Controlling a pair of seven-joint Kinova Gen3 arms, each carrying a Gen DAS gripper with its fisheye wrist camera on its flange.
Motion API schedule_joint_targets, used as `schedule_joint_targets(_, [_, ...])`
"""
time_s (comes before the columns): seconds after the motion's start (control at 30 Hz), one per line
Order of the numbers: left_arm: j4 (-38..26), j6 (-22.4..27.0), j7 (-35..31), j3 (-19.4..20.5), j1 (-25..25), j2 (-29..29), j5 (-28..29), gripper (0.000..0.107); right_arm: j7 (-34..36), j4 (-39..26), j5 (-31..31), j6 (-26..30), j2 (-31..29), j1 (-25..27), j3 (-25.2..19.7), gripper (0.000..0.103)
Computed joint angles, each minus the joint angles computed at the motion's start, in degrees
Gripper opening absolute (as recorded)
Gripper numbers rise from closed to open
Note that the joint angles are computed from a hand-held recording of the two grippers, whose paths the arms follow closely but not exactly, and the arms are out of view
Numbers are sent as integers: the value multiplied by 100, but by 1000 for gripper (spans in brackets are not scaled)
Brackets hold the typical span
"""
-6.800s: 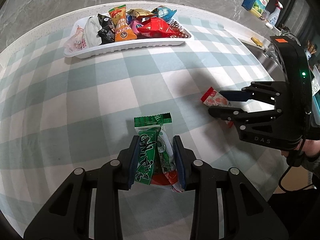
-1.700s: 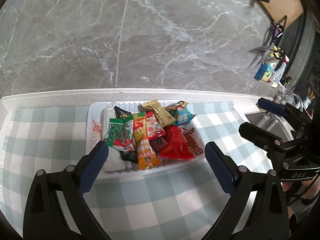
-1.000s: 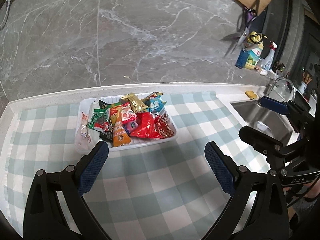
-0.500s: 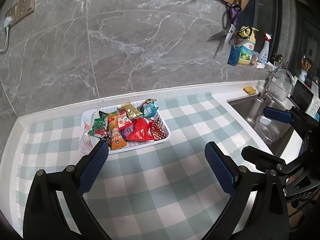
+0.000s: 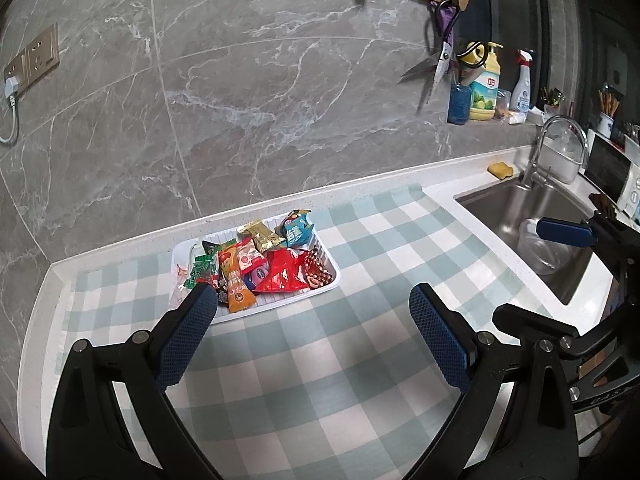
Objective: Organize snacks
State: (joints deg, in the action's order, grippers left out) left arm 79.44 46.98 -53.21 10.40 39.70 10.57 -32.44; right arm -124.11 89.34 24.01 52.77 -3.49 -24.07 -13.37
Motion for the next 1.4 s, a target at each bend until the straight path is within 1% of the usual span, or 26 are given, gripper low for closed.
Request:
schedule_joint_targets(0.4, [-20,-10,-26,-38,12,56,-33,98,29,47,-53,-6,-26,20,-2,101])
schedule_joint_targets(1.4, [-155,-56,-260,-134,-32,189,132,98,127,25,-173,-96,96,21,100,101])
